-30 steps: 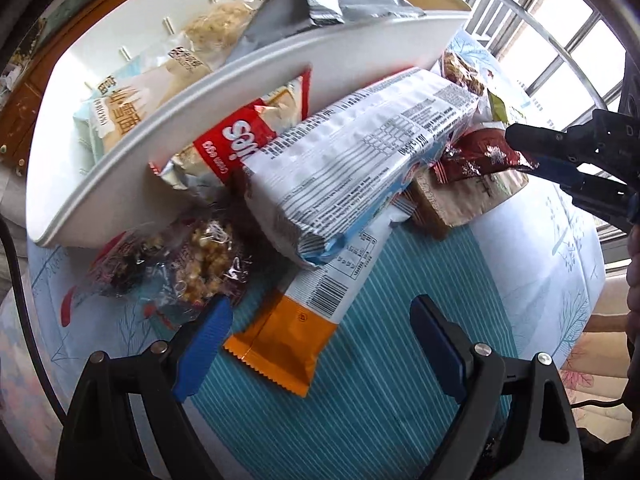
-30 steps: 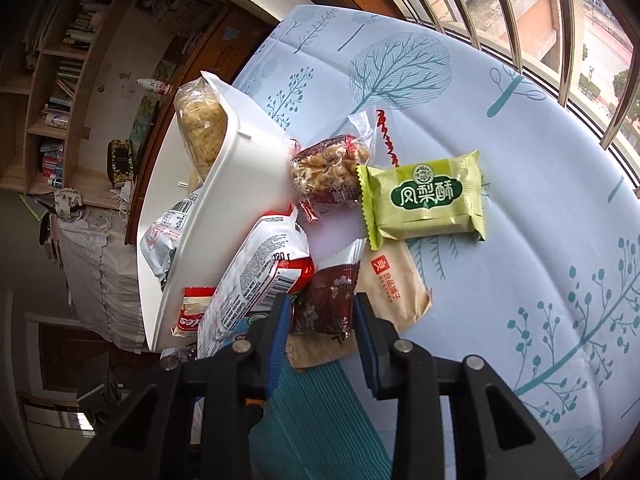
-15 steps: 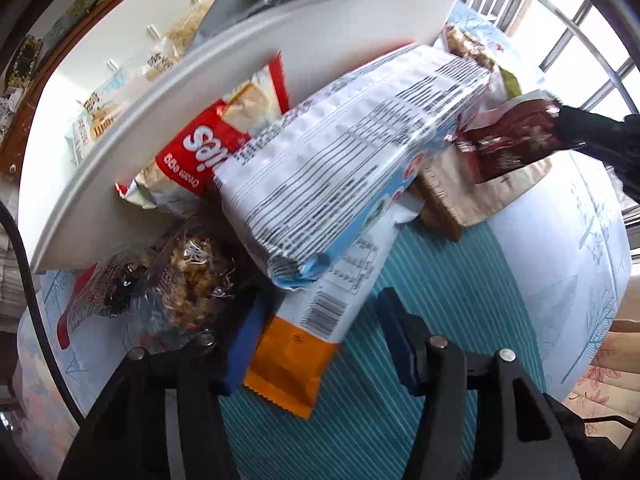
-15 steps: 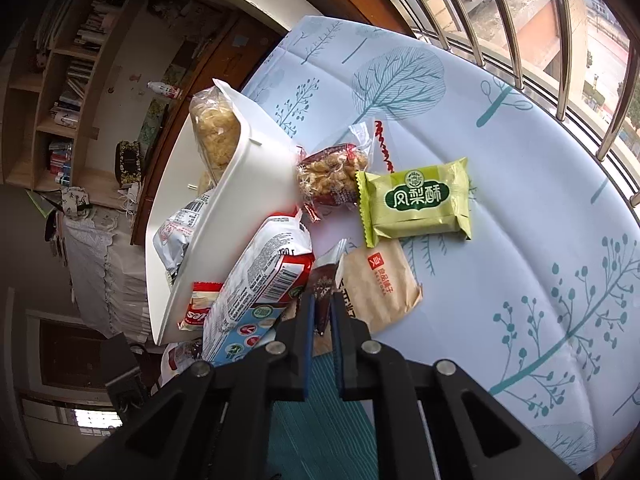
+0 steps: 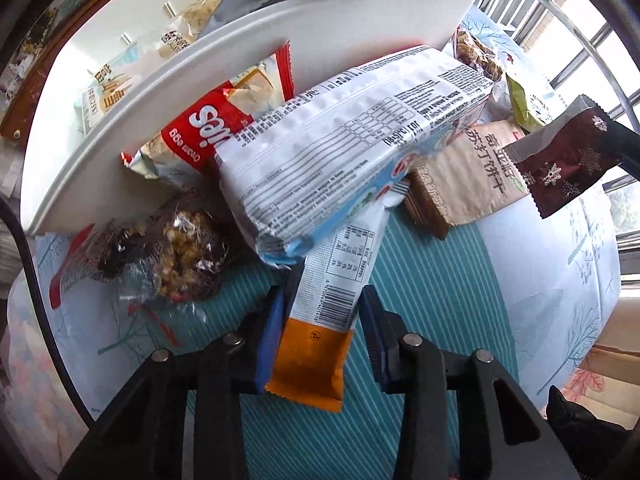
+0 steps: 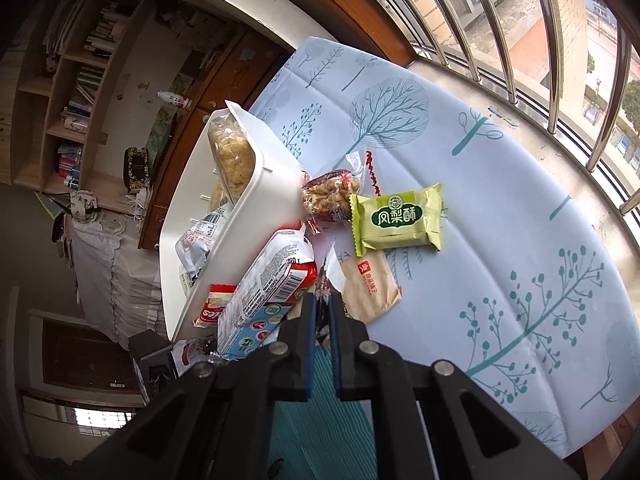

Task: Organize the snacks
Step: 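Grasp the orange-tipped bar with left tool while right tool grasps dark red snowflake packet, then lift both held snacks and carry them over the white tray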

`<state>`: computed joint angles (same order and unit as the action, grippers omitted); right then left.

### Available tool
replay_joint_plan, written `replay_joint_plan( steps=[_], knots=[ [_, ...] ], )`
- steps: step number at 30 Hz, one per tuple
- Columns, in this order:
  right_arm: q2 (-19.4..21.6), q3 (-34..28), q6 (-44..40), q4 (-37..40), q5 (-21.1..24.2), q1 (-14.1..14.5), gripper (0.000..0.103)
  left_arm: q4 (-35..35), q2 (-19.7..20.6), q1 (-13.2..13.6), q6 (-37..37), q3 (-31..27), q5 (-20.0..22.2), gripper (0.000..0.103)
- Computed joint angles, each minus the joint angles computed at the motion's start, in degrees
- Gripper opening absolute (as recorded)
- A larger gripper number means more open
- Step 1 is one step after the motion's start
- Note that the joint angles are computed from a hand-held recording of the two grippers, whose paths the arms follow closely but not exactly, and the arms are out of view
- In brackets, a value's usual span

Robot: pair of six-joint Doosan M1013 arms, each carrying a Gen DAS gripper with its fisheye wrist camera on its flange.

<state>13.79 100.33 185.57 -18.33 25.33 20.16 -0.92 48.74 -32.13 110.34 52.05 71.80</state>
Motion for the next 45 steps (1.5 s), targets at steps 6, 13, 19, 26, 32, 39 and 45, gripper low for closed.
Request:
replay_joint_plan(
  steps=[6,13,19,26,32,39,45],
  knots=[
    [-1.3,0.4,-5.6,3.4,-0.7,-0.6,0.006,0.6,-2.2,-0.7,-4.8,3.4,0.4,0.032],
    [-3.0,0.7,-19.2,12.7,-1.5,-1.9,0.006,-0.1,-5.3,-1.4,-12.1,7.1,-0.3,0.031],
    [-4.1,0.7,-35.4,25.2,-1.2,-3.4,0.006,-2.0,-8.6,-1.8,-19.6,10.2,-1.7,0.03],
    [-4.4,-0.9,-54.1,38.2,1.8,-4.4,0.006,-4.5,-13.0,-1.8,-25.4,12.7,-6.8,0.03],
    [-4.0,-3.2,-65.4,42.7,4.4,-4.4,0.006,-6.3,-15.7,-0.7,-29.1,13.3,-12.2,0.03],
    [-3.1,-6.7,-68.6,37.1,5.8,-3.5,0.006,-7.9,-18.7,0.9,-30.9,14.6,-20.1,0.03],
    [-1.6,-10.2,-66.4,29.9,6.2,-2.7,0.006,-8.7,-19.2,2.3,-29.5,13.5,-24.9,0.03]
  ],
)
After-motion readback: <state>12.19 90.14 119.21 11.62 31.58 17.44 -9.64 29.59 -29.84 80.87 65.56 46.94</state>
